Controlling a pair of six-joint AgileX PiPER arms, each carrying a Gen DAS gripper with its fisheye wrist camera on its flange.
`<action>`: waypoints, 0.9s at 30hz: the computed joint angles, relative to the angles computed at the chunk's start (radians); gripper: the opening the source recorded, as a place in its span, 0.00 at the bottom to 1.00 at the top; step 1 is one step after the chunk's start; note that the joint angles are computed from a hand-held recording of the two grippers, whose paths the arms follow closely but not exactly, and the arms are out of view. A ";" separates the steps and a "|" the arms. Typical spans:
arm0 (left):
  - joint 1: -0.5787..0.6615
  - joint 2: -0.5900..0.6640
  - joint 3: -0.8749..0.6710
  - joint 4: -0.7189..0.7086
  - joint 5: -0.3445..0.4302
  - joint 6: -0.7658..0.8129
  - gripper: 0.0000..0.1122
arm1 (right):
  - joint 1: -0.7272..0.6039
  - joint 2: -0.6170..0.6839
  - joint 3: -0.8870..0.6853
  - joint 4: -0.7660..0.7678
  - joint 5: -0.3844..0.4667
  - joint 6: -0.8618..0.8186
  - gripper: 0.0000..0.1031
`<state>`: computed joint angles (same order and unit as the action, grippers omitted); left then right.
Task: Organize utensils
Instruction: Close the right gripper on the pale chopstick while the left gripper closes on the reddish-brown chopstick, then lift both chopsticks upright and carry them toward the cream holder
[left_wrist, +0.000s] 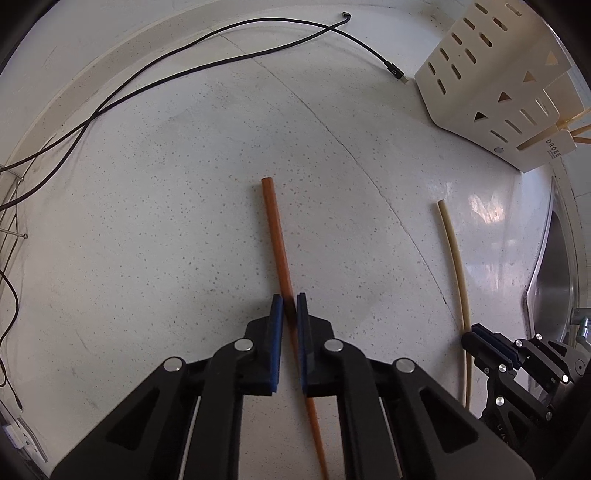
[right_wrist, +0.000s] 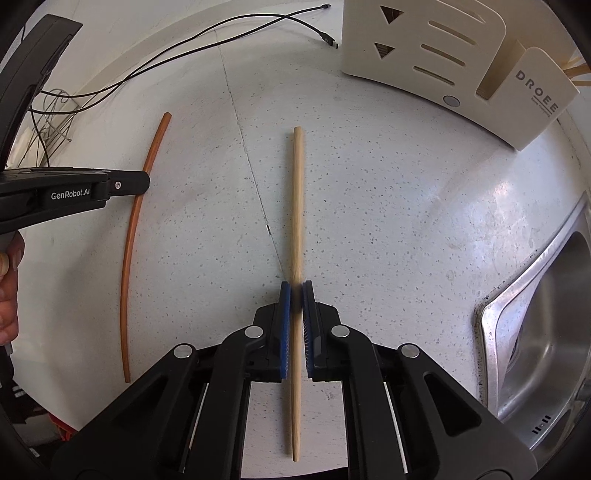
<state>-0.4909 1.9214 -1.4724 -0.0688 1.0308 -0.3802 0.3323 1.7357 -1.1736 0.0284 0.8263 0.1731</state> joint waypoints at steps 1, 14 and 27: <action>0.004 0.003 -0.006 0.001 0.004 0.006 0.06 | -0.007 -0.002 0.000 0.005 0.000 -0.005 0.06; 0.011 -0.010 -0.038 -0.015 0.007 0.014 0.05 | -0.105 -0.039 0.016 0.108 0.007 -0.100 0.06; 0.011 -0.086 -0.053 -0.017 -0.004 0.007 0.05 | -0.193 -0.090 0.014 0.207 0.042 -0.203 0.06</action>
